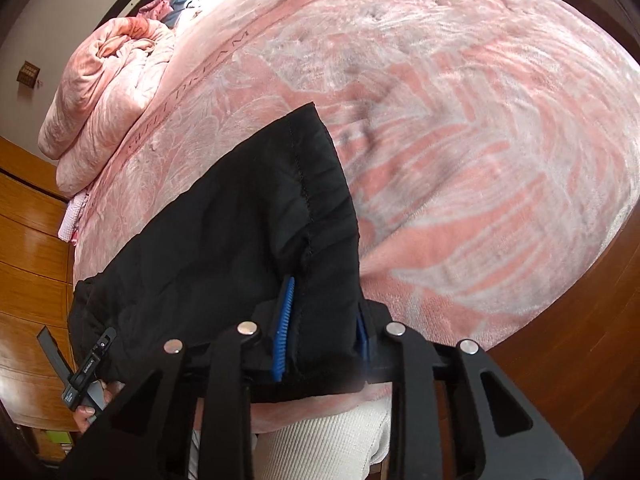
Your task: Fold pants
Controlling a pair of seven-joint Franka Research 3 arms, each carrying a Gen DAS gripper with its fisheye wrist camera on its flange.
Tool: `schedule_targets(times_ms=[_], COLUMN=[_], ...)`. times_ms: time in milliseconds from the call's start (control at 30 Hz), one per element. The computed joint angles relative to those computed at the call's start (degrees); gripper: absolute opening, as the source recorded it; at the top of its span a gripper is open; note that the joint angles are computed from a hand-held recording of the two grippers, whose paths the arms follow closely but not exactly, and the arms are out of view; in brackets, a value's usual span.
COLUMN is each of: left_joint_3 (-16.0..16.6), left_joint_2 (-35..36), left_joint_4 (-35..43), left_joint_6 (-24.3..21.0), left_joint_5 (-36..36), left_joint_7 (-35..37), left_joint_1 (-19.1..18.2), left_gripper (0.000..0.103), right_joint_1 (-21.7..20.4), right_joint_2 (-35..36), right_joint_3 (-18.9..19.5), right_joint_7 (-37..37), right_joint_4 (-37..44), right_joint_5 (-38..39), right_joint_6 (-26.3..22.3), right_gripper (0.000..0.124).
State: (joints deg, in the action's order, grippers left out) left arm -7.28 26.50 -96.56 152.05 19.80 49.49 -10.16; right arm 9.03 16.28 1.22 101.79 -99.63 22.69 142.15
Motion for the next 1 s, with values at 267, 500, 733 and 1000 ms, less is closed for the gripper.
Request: schedule_targets(times_ms=[267,500,733,1000], left_joint_3=[-1.16,-1.22,-1.12,-2.33], left_joint_2=[3.75,3.82,2.39,0.11], left_joint_4=[4.85,4.74,3.5,2.39], left_joint_6=[3.18,1.87,0.41,0.44], left_joint_5=[-3.22,-3.28,-3.7,-7.55], left_joint_7=[-0.87,3.4,4.05,6.54], left_joint_1=[-0.01,0.06,0.52,3.03], left_gripper=[0.098,0.099,0.099,0.099], right_joint_1=[2.23,3.98,2.38,6.73], right_joint_2=[2.14,3.82,1.52,0.79], right_joint_3=[-0.83,-2.61,-1.27,-4.07], right_joint_7=[-4.05,4.39,1.86,10.58], right_joint_4=[11.43,6.95,1.37,5.87], right_joint_5=[-6.83,-14.6,-10.75,-29.13], right_joint_6=[0.9,-9.99,-5.39,-6.4], right_gripper=[0.013,0.014,0.031,0.041])
